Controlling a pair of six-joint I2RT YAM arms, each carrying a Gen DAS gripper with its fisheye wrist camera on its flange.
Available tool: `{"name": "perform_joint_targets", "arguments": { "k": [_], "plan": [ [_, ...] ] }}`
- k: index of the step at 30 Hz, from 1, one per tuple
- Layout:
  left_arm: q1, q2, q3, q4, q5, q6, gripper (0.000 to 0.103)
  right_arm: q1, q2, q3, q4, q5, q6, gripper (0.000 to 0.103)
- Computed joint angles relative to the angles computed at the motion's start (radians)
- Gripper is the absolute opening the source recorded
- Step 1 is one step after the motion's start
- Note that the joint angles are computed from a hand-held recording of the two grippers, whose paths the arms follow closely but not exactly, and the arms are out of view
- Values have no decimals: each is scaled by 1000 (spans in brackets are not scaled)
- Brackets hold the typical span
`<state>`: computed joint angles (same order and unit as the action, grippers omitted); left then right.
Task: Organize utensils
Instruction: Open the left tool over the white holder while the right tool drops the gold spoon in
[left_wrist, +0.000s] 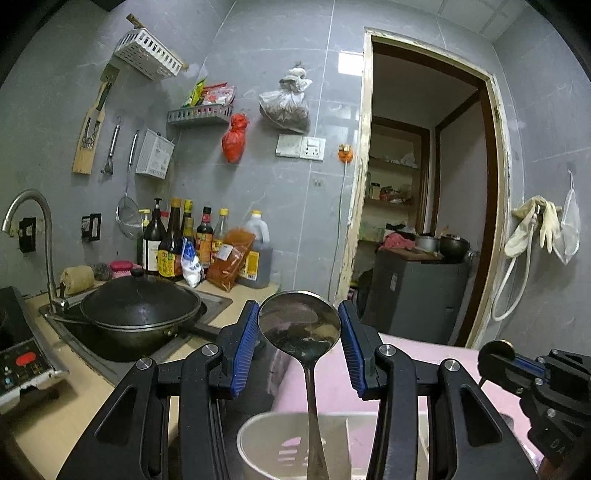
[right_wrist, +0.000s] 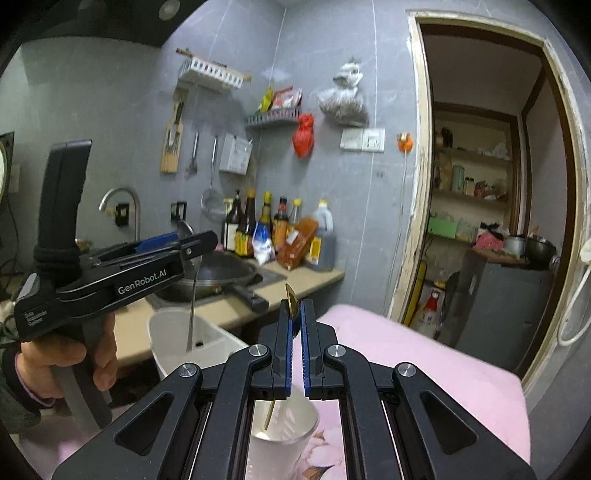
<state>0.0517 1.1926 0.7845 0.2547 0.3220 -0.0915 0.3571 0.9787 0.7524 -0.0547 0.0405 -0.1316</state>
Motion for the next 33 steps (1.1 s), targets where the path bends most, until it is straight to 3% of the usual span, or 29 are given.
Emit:
{"name": "perform_joint_targets", "arguments": {
  "k": [13, 20, 25, 29, 32, 33],
  "plan": [
    [19, 32, -17, -75, 42, 19, 38, -60, 57, -24, -15, -96, 74, 3],
    [52, 16, 21, -159, 134, -10, 39, -78, 47, -13, -34, -133, 95, 7],
    [50, -14, 57, -213, 146, -10, 45, -97, 15, -13, -22, -162, 117, 20],
    [37, -35, 84, -262, 136, -13, 51, -116, -28, -13, -14, -165, 137, 22],
    [12, -75, 78, -278, 100, -16, 62, -139, -77, -20, -9, -152, 145, 39],
    [-2, -97, 72, -283, 82, -17, 65, -149, -102, -27, -5, -142, 146, 51]
  ]
}}
